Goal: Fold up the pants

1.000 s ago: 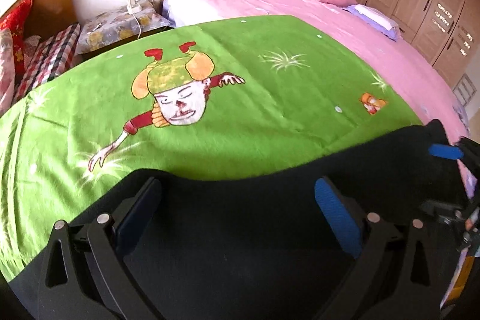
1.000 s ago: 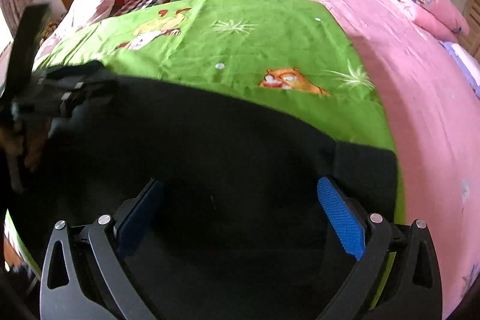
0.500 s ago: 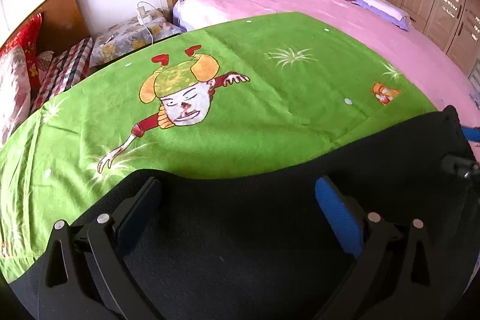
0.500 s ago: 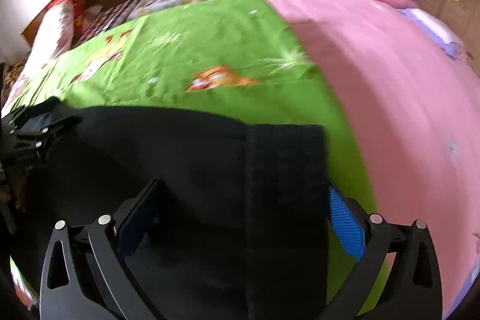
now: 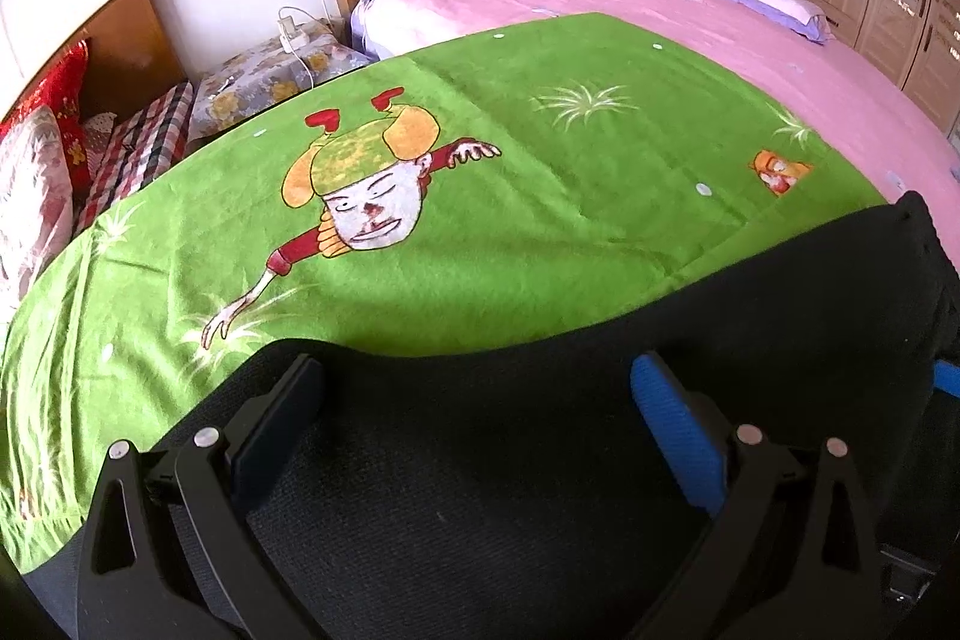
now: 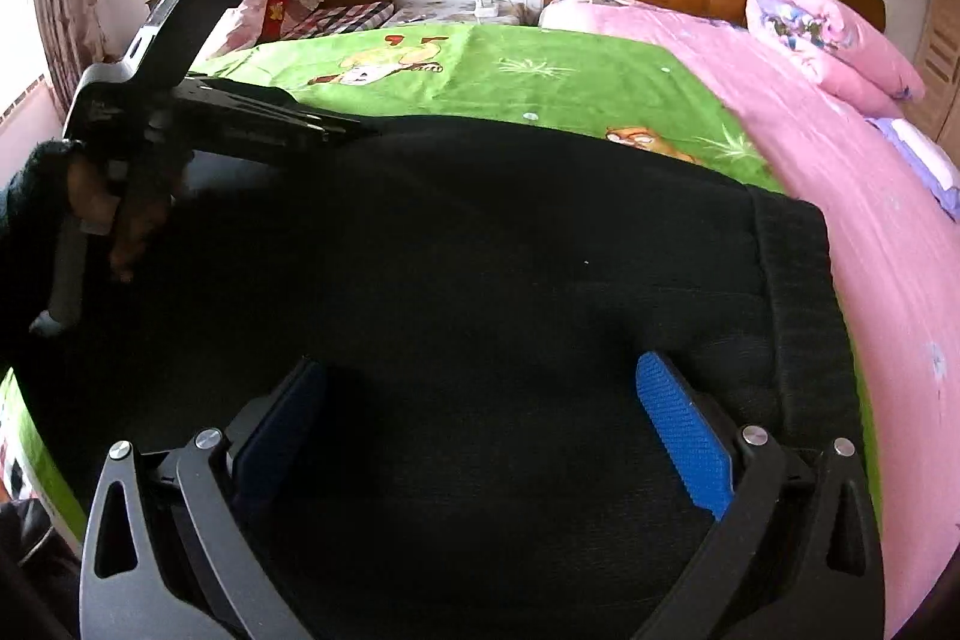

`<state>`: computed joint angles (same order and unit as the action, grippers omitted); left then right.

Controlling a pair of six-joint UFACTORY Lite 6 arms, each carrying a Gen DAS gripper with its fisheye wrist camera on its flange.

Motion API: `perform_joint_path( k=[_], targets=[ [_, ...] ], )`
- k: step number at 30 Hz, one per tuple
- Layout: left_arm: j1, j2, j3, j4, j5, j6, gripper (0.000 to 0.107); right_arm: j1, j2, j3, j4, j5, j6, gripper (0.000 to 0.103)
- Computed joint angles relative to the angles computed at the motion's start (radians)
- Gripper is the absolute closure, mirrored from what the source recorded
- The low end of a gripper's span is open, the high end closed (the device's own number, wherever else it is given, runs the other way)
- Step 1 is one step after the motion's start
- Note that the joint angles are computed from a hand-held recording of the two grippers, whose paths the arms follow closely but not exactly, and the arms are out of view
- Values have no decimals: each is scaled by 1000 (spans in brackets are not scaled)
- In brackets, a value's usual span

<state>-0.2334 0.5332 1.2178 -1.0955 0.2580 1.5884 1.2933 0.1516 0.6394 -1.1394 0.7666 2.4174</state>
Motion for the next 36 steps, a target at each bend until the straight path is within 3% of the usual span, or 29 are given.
perform_joint_path(
  k=[2,4,7,9,11,16,18,19,21,26,30,32,34,36],
  targets=[
    [-2,-54,-62,-121,-44,101,6,-12,-11,-9,6,-6,-7,4],
    [30,-230,-218,-298,-51,221,9,-11,5,-2,-4,-4,9,4],
    [245,-543,-457,-345,156,405,5,-12,6,22,26,15,-21,4],
    [429,-683,-571,-274,268,411,5,7,9,40,75,42,-49,4],
    [573,-715,-634,-228,282,479,5,25,19,60,113,71,-66,4],
    [921,-511,-594,-201,294,704,5,62,98,194,276,186,-170,4],
    [1030,-381,-488,-94,407,635,5,50,148,304,360,266,-263,4],
    [1056,-352,-460,-67,443,618,5,49,174,365,361,305,-292,4],
    [1033,-377,-494,-119,398,678,5,52,221,478,304,340,-327,4],
    [1027,-357,-472,-111,398,654,5,-29,430,824,230,227,-552,4],
    [1054,-370,-493,-118,424,684,5,-112,702,1142,405,158,-853,4],
    [1098,-372,-478,-60,480,648,6,-112,696,1110,395,122,-824,4],
    [1191,-348,-408,5,616,606,6,-131,612,966,386,3,-765,4],
    [1255,-305,-315,0,671,573,5,-134,595,962,422,21,-797,4]
  ],
)
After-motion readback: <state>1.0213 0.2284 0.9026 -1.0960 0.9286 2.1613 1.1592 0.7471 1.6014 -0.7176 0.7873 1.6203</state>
